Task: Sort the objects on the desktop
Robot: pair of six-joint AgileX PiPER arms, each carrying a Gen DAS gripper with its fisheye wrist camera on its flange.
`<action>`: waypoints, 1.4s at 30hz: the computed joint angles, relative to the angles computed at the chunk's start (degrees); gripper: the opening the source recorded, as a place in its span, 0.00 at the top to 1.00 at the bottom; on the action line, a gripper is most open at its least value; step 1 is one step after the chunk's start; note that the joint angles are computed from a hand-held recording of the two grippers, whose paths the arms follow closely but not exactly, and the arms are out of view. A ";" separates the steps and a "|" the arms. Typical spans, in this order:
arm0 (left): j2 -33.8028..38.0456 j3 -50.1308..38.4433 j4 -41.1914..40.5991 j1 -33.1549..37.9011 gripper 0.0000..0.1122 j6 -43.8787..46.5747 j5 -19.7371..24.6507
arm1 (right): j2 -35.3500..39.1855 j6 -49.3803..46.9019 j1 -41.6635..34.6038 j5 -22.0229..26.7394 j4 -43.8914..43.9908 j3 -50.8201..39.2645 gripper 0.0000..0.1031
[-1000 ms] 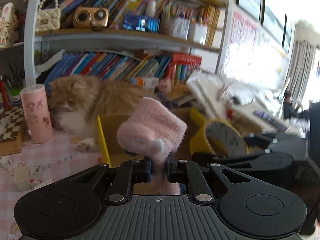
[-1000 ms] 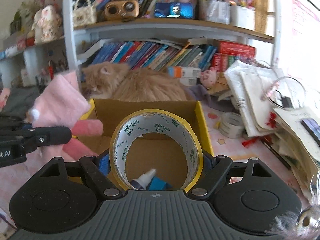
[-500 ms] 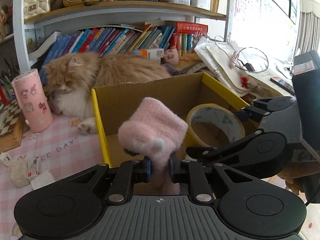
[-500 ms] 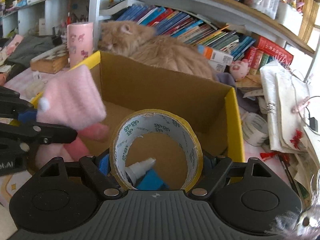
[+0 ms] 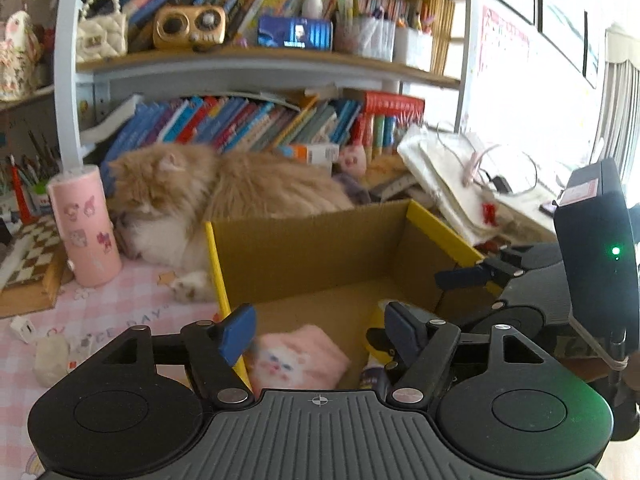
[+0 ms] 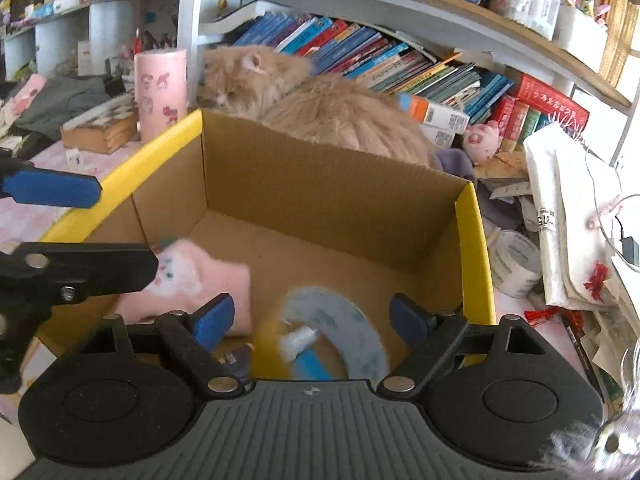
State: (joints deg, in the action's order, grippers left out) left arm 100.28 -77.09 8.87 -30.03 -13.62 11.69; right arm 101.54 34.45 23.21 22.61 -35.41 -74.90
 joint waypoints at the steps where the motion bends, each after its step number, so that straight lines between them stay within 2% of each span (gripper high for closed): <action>1: -0.39 0.17 0.78 0.01 0.34 -0.92 -0.04 | -0.44 0.93 0.08 -0.05 -0.52 0.21 0.19; 12: -7.96 7.98 12.99 0.03 0.32 -15.76 -0.78 | -7.14 13.42 3.59 1.22 -8.18 4.93 0.19; 18: -12.61 12.29 8.62 1.09 0.30 -11.93 -0.75 | -12.39 24.96 6.93 3.60 -15.26 9.05 0.19; 27: -18.97 19.15 11.55 2.39 0.28 -17.42 -1.39 | -18.58 45.44 15.54 11.93 -27.76 15.99 0.19; 30: -20.52 21.41 8.98 3.10 0.28 -14.92 -1.49 | -19.23 50.15 18.74 15.54 -29.82 17.55 0.19; 35: -23.09 24.55 -4.55 5.25 0.28 -0.50 -0.70 | -19.39 55.00 23.49 20.98 -29.87 18.76 0.19; 38: -24.52 26.32 -9.97 6.33 0.28 5.48 -0.64 | -18.95 58.35 26.44 24.34 -29.48 18.89 0.19; 42: -26.45 28.43 -22.52 8.64 0.28 19.21 0.32 | -17.79 63.16 30.88 29.03 -27.68 18.55 0.19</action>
State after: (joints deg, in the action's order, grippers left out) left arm 73.83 -48.66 -13.65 -21.39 5.59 12.01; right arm 83.74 97.61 54.10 51.65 -63.09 -56.35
